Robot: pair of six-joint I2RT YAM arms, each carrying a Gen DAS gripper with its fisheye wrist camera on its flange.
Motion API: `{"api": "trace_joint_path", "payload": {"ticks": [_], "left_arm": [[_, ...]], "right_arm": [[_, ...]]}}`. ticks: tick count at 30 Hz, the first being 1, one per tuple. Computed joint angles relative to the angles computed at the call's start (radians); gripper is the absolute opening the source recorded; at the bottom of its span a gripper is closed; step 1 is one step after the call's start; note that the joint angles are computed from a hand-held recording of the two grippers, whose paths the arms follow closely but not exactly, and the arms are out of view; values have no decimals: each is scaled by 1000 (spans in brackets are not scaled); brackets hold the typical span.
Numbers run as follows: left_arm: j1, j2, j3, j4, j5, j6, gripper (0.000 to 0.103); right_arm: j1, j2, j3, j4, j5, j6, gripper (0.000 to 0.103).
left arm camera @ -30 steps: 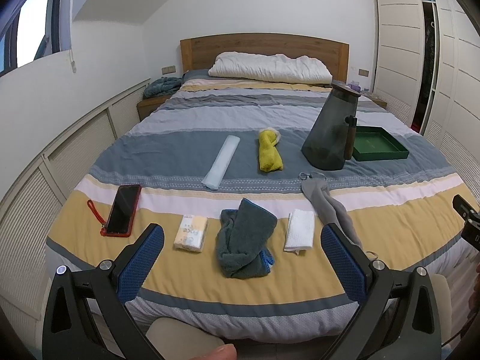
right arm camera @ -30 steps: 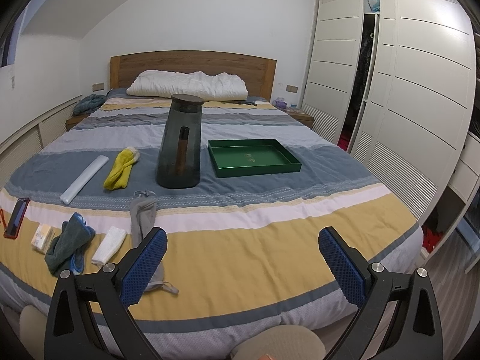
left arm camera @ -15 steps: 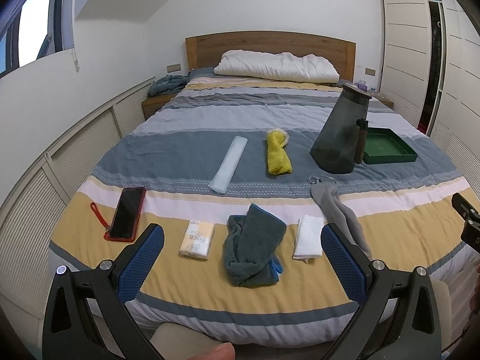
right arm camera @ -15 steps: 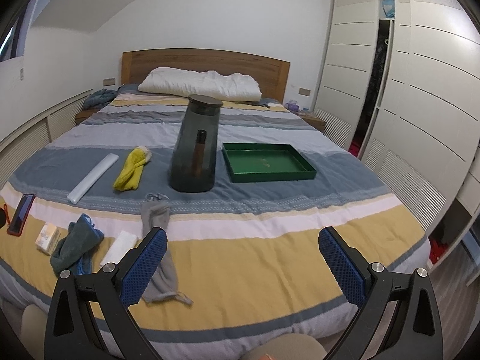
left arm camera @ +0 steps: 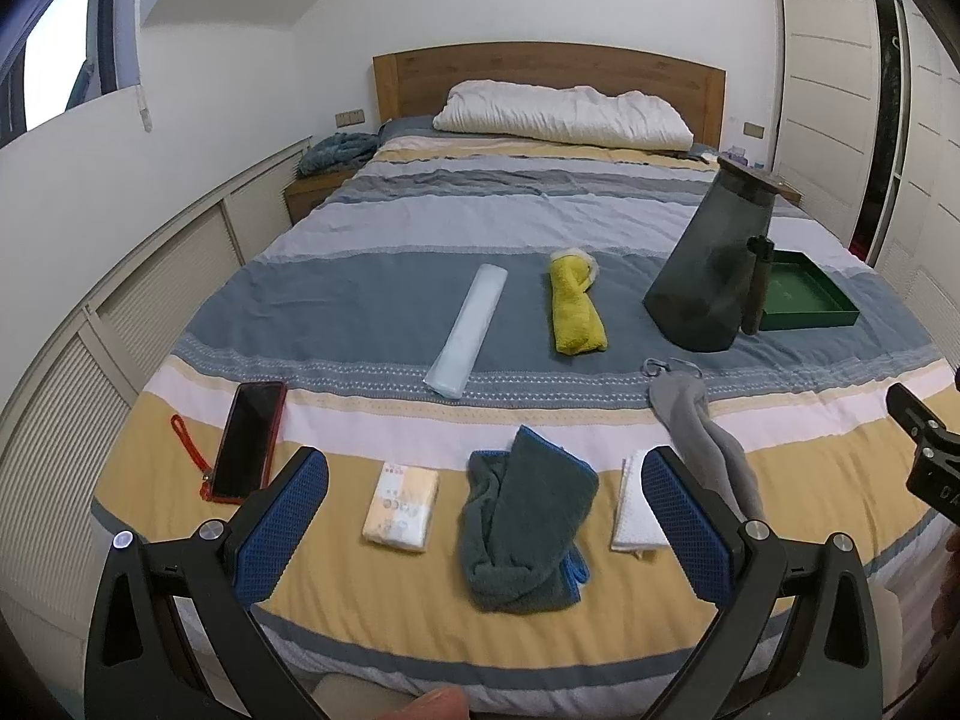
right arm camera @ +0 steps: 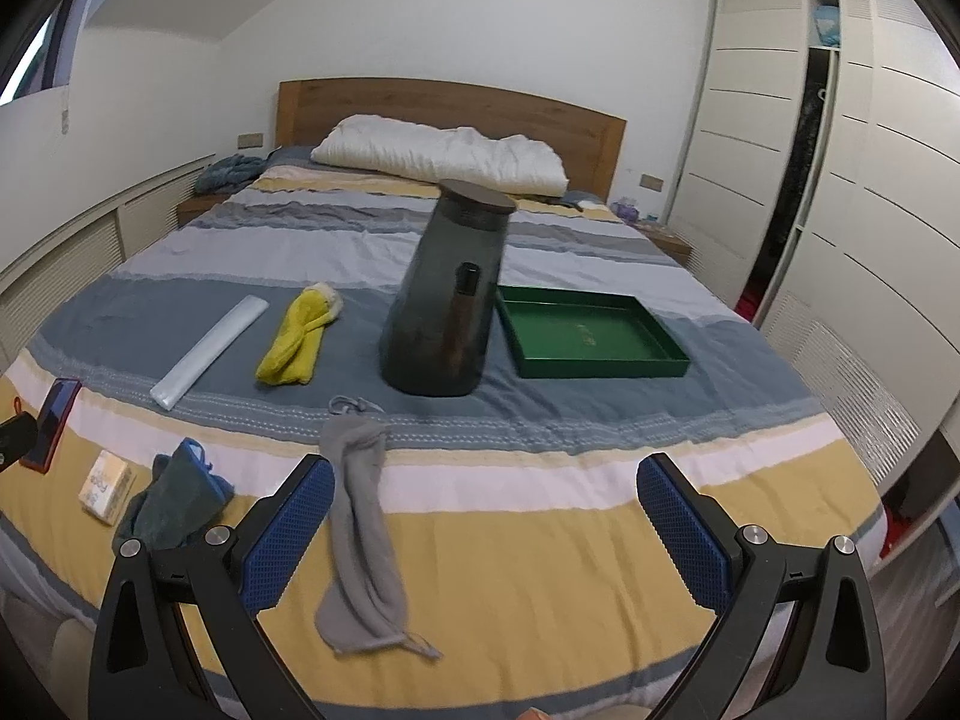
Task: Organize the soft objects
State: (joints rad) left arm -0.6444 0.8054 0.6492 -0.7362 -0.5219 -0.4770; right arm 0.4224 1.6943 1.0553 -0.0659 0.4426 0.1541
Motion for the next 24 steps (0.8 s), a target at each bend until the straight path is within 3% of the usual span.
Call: {"api": "trace_joint_path", "payload": {"ticks": [12,24], "left_arm": [[251,226,57,224,156,219,102],[390,521,225,398,246,370,102]], "right_arm": [[2,299,356,-86,-73,-37,103],[15,675,922,-247,-113,-72,103]]}}
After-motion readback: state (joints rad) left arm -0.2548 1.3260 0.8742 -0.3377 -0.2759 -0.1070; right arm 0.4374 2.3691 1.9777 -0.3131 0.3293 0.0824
